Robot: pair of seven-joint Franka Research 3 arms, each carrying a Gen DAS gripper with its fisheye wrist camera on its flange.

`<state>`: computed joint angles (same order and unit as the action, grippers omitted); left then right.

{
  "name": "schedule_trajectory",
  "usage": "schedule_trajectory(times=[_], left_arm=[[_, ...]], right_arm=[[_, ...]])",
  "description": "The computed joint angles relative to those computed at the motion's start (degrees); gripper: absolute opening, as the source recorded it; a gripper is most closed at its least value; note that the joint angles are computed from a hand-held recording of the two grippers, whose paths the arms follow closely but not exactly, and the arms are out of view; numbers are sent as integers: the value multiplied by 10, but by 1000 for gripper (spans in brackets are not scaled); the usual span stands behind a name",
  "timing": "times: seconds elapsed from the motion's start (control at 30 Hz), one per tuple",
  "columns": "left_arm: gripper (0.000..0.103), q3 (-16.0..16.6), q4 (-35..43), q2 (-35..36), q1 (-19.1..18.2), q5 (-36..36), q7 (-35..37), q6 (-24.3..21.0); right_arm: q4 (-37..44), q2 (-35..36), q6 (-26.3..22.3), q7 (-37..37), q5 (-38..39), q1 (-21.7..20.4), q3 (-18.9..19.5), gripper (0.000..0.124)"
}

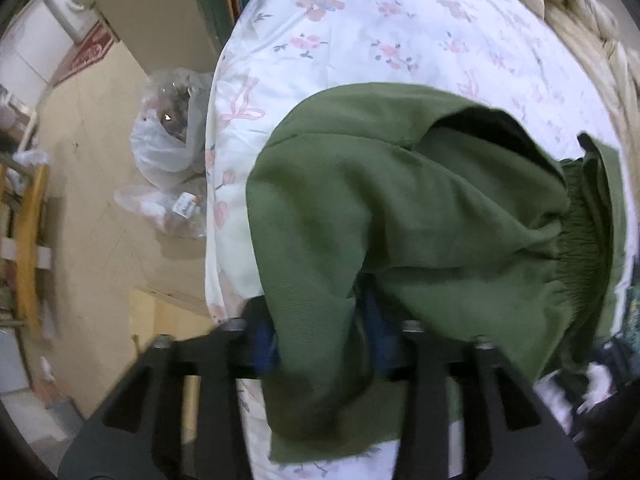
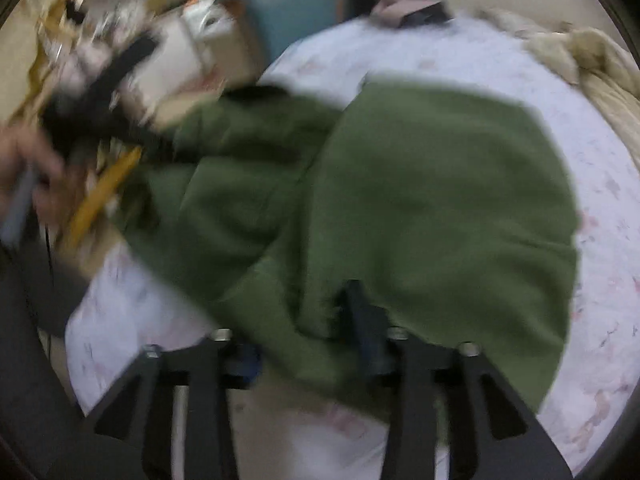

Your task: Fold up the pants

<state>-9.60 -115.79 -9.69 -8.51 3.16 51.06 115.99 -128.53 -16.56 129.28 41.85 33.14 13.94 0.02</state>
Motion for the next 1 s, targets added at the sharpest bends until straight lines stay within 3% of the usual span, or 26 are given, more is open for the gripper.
schedule_trajectory(times=[0.07,0.2,0.3,0.33,0.43,0.53,0.57,0.67,0.83,0.93,1.0], left_arm=[[74,2,-6,-10,-1,-10,7,2],[76,2,-6,-30,-3,-17,12,5],[76,-12,-3,-51,-1,31,-23,26],[76,-23,0,-57,2,69,-50,34],[78,-42,7,-60,-4,148,-72,72],[78,-38,10,-46,-26,118,-67,151],[78,-42,25,-34,-30,118,-72,151],[78,-47,114,46,-65,62,14,136],[77,-67,251,180,-104,136,83,71],[76,-58,324,256,-139,200,112,0],[76,-44,379,308,-157,219,116,-74]], right_arm=[[-3,-12,-22,-1,0,-1,-5,61],[17,-31,-117,-2,50,-14,-40,61],[24,-50,-132,2,75,-37,-56,61],[22,-57,-122,14,81,-48,-58,61],[4,-65,-23,102,74,-90,-48,61],[5,-35,29,216,50,-123,-51,54],[11,-23,29,231,53,-124,-58,43],[27,17,29,274,49,-130,-65,28],[50,64,-2,276,63,-124,-63,26],[56,75,-35,266,30,-122,-54,26],[49,78,-60,256,3,-120,-47,26]])
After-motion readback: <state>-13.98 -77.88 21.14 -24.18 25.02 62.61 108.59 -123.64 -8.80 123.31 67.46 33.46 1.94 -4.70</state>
